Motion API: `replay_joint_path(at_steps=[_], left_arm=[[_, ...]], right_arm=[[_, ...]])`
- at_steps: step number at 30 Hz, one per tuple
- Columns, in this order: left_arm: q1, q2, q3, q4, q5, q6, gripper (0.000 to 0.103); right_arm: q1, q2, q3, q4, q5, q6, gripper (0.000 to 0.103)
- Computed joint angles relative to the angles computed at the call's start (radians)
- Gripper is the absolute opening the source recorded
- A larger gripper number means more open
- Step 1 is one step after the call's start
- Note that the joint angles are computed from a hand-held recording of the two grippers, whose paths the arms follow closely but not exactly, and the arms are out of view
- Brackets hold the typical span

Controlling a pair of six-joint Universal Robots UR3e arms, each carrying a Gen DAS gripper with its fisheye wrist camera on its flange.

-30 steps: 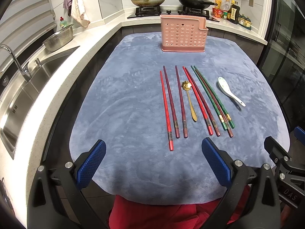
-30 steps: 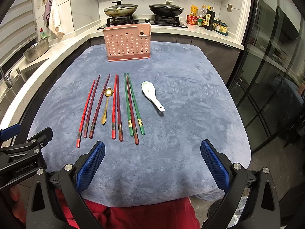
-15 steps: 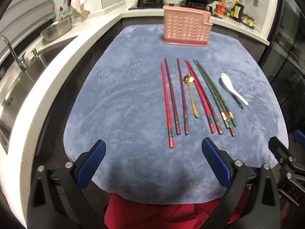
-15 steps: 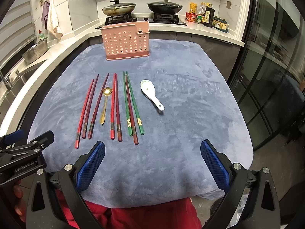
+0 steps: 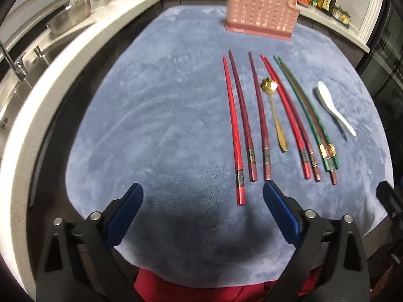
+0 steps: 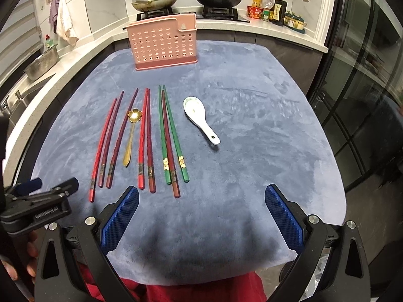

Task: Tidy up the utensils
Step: 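Grasp a red chopstick with the left tool while the right tool grasps the white spoon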

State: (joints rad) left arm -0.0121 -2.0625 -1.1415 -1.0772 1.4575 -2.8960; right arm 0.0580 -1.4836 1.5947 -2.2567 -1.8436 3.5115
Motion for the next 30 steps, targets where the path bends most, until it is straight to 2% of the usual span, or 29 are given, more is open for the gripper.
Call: replay_joint_path(at_steps=[5, 9, 13, 14, 16, 18, 21, 22, 26, 30], left_arm=[[-0.007, -0.081, 0.067, -0.044, -0.005, 0.008, 0.082], [-0.006, -0.137, 0.127, -0.089, -0.013, 0.015, 0.067], [-0.002, -0.144, 0.122, -0.073, -0.015, 0.024, 0.066], [0.0, -0.143, 0.121, -0.07, -0.017, 0.029, 0.063], [0.006, -0.139, 0.114, -0.063, -0.031, 0.042, 0.053], [0.004, -0.141, 0.124, -0.067, -0.037, 0.048, 0.035], [0.008, -0.146, 0.142, -0.087, -0.062, 0.058, 0.013], [0.006, -0.154, 0.158, -0.095, -0.065, 0.057, 0.01], [0.0, -0.182, 0.211, -0.121, -0.062, 0.056, 0.007], [-0.009, -0.203, 0.239, -0.126, -0.05, 0.046, 0.007]], right_arm=[[-0.025, 0.044, -0.019, -0.008, 0.023, -0.007, 0.096], [-0.04, 0.081, -0.051, 0.0, 0.035, -0.015, 0.096], [-0.051, 0.115, -0.083, 0.002, 0.045, -0.02, 0.096], [-0.053, 0.126, -0.093, 0.003, 0.046, -0.023, 0.096], [-0.061, 0.138, -0.106, 0.002, 0.053, -0.03, 0.096], [-0.069, 0.148, -0.113, -0.005, 0.058, -0.038, 0.096], [-0.086, 0.168, -0.13, -0.019, 0.069, -0.054, 0.096], [-0.096, 0.176, -0.136, -0.029, 0.076, -0.061, 0.096], [-0.139, 0.205, -0.159, -0.065, 0.122, -0.087, 0.092], [-0.173, 0.256, -0.213, -0.076, 0.16, -0.127, 0.076]])
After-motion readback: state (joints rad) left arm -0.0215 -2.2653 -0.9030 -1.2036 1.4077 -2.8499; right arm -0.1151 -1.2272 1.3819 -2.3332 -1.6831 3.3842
